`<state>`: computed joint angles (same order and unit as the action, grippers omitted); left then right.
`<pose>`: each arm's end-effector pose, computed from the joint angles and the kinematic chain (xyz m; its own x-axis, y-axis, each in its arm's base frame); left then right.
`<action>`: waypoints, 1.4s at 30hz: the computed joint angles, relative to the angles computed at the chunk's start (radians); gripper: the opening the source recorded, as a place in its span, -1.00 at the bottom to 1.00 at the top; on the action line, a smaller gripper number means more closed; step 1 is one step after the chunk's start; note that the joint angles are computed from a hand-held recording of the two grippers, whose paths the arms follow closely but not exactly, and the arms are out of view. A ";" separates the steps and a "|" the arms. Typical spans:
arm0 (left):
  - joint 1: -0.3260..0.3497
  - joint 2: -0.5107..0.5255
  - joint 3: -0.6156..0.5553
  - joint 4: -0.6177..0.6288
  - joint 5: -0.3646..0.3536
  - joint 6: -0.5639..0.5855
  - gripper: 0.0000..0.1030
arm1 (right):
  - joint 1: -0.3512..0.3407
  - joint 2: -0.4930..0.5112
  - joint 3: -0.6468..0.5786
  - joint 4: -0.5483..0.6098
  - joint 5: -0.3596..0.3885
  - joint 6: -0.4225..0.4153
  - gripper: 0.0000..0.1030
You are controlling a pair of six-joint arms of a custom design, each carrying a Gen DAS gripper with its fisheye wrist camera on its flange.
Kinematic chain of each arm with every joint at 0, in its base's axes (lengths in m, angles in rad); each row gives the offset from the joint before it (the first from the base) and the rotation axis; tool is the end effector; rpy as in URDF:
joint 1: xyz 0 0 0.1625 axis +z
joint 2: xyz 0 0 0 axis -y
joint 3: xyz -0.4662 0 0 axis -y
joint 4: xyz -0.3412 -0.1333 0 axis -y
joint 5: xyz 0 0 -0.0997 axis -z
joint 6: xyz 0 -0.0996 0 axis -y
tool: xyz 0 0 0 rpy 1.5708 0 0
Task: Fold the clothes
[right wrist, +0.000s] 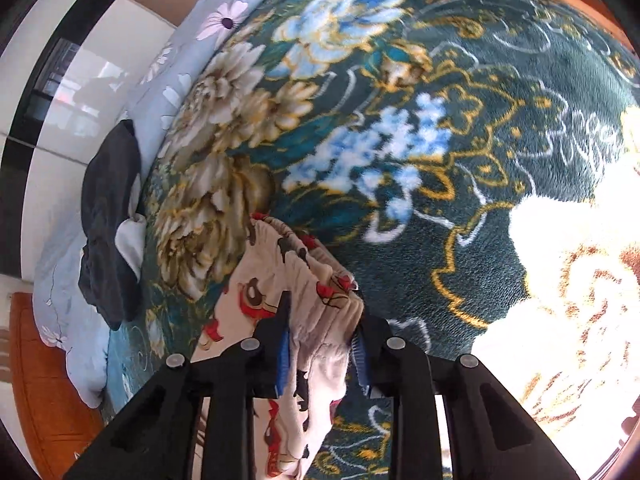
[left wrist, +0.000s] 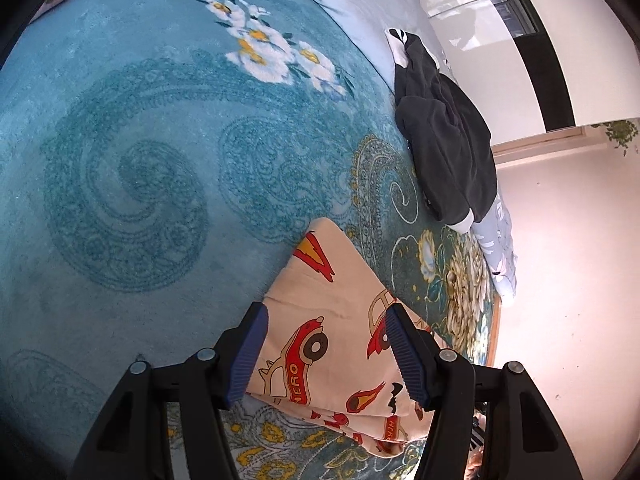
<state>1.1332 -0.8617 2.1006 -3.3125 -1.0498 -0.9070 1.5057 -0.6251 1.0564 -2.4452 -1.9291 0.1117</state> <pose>-0.0648 -0.5700 0.1661 -0.8391 -0.5325 0.1108 -0.4701 0.6074 -0.6404 0.0449 -0.8227 0.2511 -0.9124 0.3101 0.2671 0.1615 0.8724 -0.4614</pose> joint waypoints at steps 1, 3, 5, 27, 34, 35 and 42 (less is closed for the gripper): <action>-0.003 -0.002 0.003 -0.008 0.007 0.004 0.26 | 0.017 -0.011 0.016 -0.016 0.015 -0.030 -0.49; -0.009 -0.007 0.010 -0.023 0.021 0.015 0.26 | 0.051 -0.032 0.046 -0.041 0.052 -0.084 -0.50; -0.008 -0.008 0.015 -0.042 0.020 0.017 0.26 | 0.090 -0.046 0.073 -0.051 0.117 -0.128 -0.50; 0.062 -0.045 0.142 -0.326 -0.097 -0.084 0.27 | 0.309 0.177 0.195 0.183 0.170 -0.283 -0.27; 0.087 -0.030 0.109 -0.288 -0.164 -0.065 0.28 | 0.295 0.163 0.162 0.270 0.233 -0.328 -0.08; 0.091 -0.026 0.101 -0.277 -0.181 -0.061 0.29 | 0.288 0.159 0.152 0.267 0.234 -0.310 -0.08; 0.034 -0.005 -0.004 -0.086 -0.144 0.155 0.30 | 0.240 0.146 0.084 0.273 0.151 -0.225 -0.08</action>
